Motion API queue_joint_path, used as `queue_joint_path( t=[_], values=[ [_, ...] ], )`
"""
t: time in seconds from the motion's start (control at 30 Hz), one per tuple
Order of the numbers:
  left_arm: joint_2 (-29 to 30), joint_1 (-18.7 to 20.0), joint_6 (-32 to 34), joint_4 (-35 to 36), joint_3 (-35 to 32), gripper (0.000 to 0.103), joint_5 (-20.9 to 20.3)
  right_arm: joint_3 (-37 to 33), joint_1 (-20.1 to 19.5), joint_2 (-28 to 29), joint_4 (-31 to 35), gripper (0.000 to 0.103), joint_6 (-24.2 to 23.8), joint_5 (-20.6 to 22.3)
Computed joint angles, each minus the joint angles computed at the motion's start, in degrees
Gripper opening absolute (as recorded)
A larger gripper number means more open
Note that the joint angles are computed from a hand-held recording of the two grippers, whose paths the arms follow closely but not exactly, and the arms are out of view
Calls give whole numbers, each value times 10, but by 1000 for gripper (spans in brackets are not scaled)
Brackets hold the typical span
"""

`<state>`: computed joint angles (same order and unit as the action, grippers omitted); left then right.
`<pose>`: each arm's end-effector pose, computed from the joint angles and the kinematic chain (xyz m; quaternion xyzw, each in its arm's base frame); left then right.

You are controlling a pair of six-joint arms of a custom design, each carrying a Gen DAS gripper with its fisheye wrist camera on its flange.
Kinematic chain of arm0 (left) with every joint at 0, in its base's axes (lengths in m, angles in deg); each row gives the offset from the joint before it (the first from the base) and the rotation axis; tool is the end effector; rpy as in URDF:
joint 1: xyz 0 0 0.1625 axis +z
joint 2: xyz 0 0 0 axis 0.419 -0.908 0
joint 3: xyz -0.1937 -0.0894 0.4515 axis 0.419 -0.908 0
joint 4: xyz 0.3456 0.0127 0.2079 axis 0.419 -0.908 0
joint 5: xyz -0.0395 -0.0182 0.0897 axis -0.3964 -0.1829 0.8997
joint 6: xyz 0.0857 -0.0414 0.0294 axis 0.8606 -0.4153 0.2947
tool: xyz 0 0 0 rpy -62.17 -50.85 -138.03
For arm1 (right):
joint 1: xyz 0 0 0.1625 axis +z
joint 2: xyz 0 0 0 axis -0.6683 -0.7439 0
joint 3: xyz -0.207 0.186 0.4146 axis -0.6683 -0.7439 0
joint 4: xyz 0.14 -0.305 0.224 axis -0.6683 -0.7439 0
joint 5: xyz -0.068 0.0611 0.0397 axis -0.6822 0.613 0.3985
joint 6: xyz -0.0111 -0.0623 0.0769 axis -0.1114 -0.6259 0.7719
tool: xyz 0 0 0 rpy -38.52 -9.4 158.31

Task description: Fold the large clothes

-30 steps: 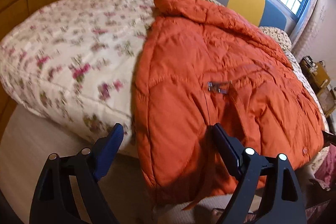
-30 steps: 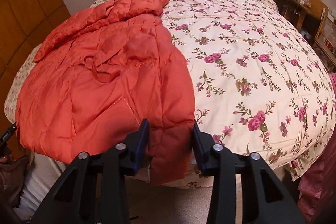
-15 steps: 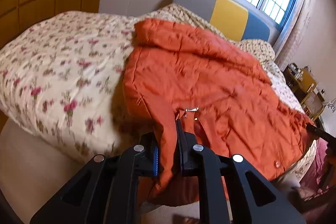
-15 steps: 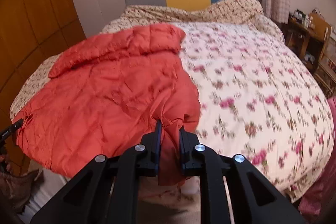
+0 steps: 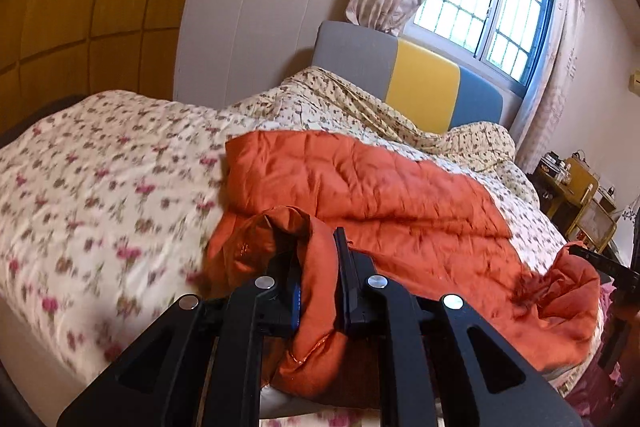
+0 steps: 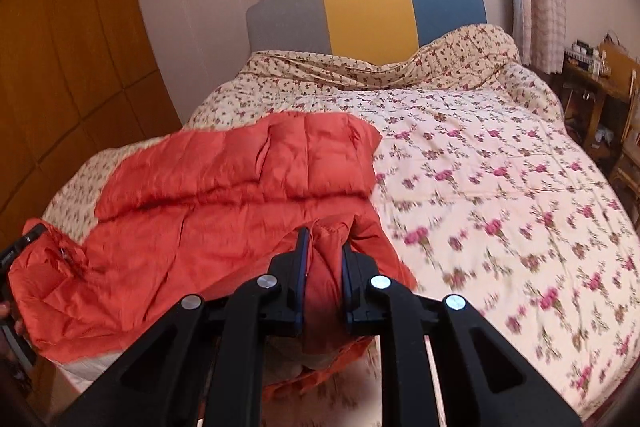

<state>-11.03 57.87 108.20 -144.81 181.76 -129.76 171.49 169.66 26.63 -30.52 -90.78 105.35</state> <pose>0.0585 -0.6240 0.4762 0.3284 0.8858 -0.3129 0.0977 0.3938 -0.4466 0.0173 -0.0838 -0.7834 0.4996 0.3602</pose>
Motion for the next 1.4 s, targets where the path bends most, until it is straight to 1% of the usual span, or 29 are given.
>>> queue_joint_path(
  t=[0.1,0.2,0.27,0.47,0.6,0.67,0.77,0.83,0.9,0.93,0.97,1.0,1.03,1.07,1.1,1.13,1.17,1.2,1.23,1.27,1.3,1.33,1.37,1.4],
  values=[
    [33,-8,-7,-3,-31,14,10,-2,-22,-14,-25,13,-29,-15],
    [63,-11,-9,0,-61,14,19,-6,-45,-27,-37,13,-43,-37],
    [89,-14,-22,9,-91,14,27,-12,-62,-33,-41,13,-49,-52],
    [151,-18,-53,36,-160,14,60,-34,-109,-45,-39,13,-51,-95],
    [185,-17,-64,49,-200,14,79,-61,-136,-43,-26,13,-58,-106],
    [200,-18,-63,54,-217,14,89,-80,-149,-35,-8,14,-53,-110],
    [213,-17,-76,68,-233,14,92,-89,-165,-29,-6,14,-48,-124],
    [221,-16,-92,89,-248,14,97,-80,-174,-33,-25,19,-51,-142],
    [223,-14,-114,113,-262,14,92,-63,-179,-43,-50,24,-53,-157],
    [223,-13,-119,120,-267,17,85,-54,-180,-49,-64,27,-56,-164],
    [221,-10,-127,129,-272,19,75,-37,-179,-59,-87,35,-62,-174],
    [220,-9,-133,135,-276,21,68,-22,-177,-67,-112,51,-72,-180],
    [217,-6,-141,141,-281,28,51,-1,-174,-77,-152,60,-91,-179],
    [213,-2,-148,144,-285,41,29,20,-167,-87,-199,76,-120,-170],
    [210,2,-156,145,-289,51,7,34,-161,-94,-232,81,-144,-165],
    [205,6,-162,136,-287,70,-12,50,-155,-100,-263,81,-169,-161],
    [198,8,-166,110,-276,88,-20,62,-152,-106,-279,82,-184,-162],
    [189,10,-169,67,-261,95,-28,76,-147,-113,-291,84,-191,-162],
    [181,16,-172,29,-250,99,-44,86,-144,-116,-293,86,-185,-158],
    [176,22,-178,15,-247,99,-57,93,-142,-118,-291,87,-174,-155],
    [172,28,-182,20,-248,100,-63,105,-142,-121,-285,87,-152,-156],
    [168,32,-180,36,-249,100,-61,116,-144,-122,-266,87,-117,-162],
    [166,34,-176,50,-250,100,-55,126,-145,-124,-255,87,-94,-168],
    [161,39,-163,74,-243,100,-46,136,-148,-122,-237,87,-59,-177]
  ],
)
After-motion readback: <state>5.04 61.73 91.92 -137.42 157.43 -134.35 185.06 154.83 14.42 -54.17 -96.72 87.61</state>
